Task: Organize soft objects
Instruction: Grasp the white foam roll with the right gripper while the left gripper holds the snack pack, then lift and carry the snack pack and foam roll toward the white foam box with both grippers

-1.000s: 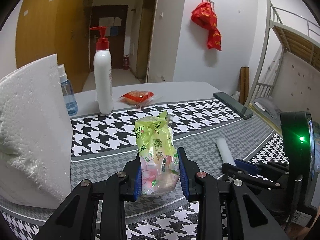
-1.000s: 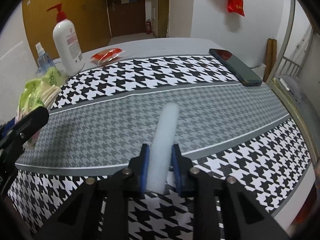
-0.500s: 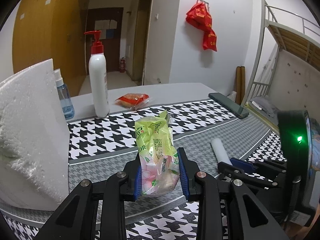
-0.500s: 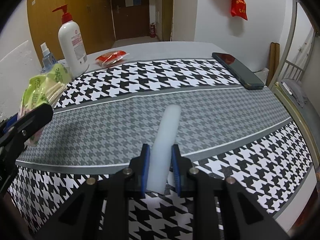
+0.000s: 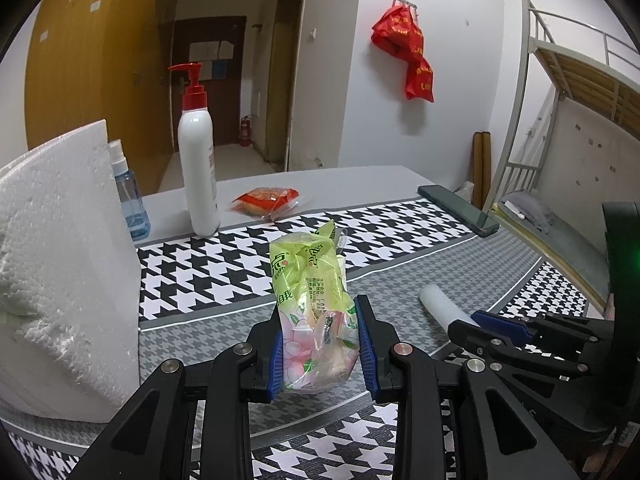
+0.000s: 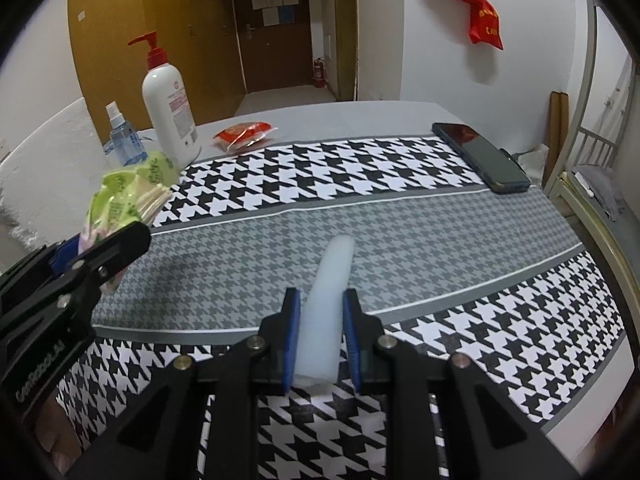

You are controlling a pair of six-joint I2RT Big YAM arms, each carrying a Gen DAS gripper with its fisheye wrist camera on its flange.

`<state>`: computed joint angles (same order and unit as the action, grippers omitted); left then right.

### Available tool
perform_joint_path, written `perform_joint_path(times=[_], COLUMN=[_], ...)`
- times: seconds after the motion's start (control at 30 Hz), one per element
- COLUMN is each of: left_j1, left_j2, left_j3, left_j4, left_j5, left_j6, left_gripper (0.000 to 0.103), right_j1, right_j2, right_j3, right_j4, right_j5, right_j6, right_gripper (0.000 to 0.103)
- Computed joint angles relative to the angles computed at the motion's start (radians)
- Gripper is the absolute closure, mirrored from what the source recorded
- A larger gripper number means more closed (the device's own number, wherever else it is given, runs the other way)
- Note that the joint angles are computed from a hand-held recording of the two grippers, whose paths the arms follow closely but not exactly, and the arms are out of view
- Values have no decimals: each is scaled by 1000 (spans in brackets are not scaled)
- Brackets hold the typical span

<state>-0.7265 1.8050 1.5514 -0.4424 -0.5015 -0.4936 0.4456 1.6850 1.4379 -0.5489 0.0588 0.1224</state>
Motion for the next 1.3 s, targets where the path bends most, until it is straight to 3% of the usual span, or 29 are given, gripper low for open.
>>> perform_joint_path(times=[0.47, 0.63, 0.83, 1.1, 1.3], left_j1=[-1, -1, 2, 0, 2], left_j2=[3, 7, 1, 0, 3], left_j3=[3, 9, 1, -1, 3], left_j4=[-3, -11, -6, -1, -7], left_j5=[-4, -5, 4, 4, 4], left_j6=[8, 9, -1, 0, -6], left_gripper=[70, 70, 70, 70, 70], right_j1=[-21, -21, -4, 13, 12], right_j2=[-51, -38, 6, 63, 82], right_j3=[-67, -53, -7, 65, 87], right_j4=[64, 35, 5, -62, -83], right_j5=[-55, -19, -15, 71, 89], right_j6=[10, 22, 33, 35, 22], right_gripper=[78, 78, 61, 61, 61])
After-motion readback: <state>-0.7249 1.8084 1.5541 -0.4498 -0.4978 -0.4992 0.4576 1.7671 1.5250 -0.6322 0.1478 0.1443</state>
